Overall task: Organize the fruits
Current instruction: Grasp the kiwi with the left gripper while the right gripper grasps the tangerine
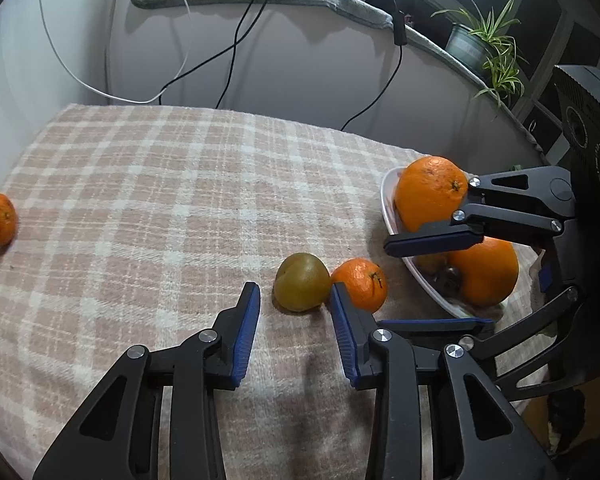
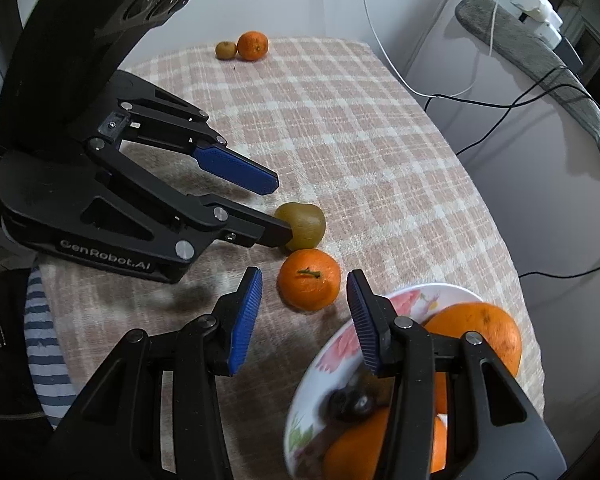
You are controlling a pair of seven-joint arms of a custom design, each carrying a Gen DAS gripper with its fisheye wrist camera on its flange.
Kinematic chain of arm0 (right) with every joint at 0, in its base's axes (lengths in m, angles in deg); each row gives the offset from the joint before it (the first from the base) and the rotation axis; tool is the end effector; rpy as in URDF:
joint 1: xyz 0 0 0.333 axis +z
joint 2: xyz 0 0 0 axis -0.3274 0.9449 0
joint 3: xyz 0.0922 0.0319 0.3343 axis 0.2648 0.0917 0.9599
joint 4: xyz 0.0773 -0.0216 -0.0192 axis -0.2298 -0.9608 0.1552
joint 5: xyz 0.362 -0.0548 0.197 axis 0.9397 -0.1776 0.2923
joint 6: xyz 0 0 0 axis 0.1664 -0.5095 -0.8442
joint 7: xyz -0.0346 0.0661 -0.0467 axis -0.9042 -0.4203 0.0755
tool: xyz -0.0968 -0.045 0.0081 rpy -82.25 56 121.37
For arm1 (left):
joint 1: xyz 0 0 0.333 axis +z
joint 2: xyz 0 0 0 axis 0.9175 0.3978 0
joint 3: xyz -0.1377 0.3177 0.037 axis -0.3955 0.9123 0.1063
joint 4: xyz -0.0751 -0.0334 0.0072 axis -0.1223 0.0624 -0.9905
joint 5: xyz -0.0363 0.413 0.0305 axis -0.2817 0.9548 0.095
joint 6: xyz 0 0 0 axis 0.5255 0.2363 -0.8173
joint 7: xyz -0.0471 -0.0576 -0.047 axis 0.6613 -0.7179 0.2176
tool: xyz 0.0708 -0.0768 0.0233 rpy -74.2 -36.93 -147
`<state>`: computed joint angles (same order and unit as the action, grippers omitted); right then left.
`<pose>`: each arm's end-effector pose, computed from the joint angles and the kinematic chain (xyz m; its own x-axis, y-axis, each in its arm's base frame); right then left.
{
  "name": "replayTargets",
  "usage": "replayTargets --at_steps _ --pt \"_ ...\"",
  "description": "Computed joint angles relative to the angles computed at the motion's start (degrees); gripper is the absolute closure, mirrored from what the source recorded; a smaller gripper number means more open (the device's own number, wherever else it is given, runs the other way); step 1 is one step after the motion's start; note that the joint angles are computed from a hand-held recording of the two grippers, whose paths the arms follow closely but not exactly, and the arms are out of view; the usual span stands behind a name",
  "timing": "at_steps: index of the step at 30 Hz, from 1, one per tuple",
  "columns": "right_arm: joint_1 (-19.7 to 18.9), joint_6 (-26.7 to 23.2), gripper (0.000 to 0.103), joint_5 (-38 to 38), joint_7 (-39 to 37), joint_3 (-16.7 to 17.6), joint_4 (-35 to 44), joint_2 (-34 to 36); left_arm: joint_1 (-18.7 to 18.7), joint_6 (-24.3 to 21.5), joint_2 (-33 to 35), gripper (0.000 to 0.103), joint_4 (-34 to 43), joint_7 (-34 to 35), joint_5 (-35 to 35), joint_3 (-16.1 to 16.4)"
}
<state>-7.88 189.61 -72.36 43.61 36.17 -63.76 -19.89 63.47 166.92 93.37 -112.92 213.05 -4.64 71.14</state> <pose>0.5682 0.1400 0.5080 0.5483 -0.8115 0.2022 -0.6873 -0.5749 -0.4439 0.6333 -0.1933 0.4987 -0.6992 -0.6456 0.3072 -0.6654 0.4305 -0.6098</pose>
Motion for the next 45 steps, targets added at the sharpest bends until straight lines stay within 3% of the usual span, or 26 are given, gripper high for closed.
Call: replayTargets --at_steps 7,19,45 --pt "0.11 -2.12 0.057 -2.79 0.17 -0.10 2.21 2.10 0.11 -0.97 1.58 0.069 1.82 -1.55 1.33 -0.26" --pt "0.57 -3.15 0.064 -4.05 1.03 -0.43 3.16 3.44 0.79 -2.87 2.32 0.079 2.72 -1.18 0.60 -0.82" --pt "-0.08 1.78 0.065 3.63 0.21 -0.03 -2.45 -3.61 0.50 -0.64 -2.44 0.080 -1.45 0.43 -3.63 0.87"
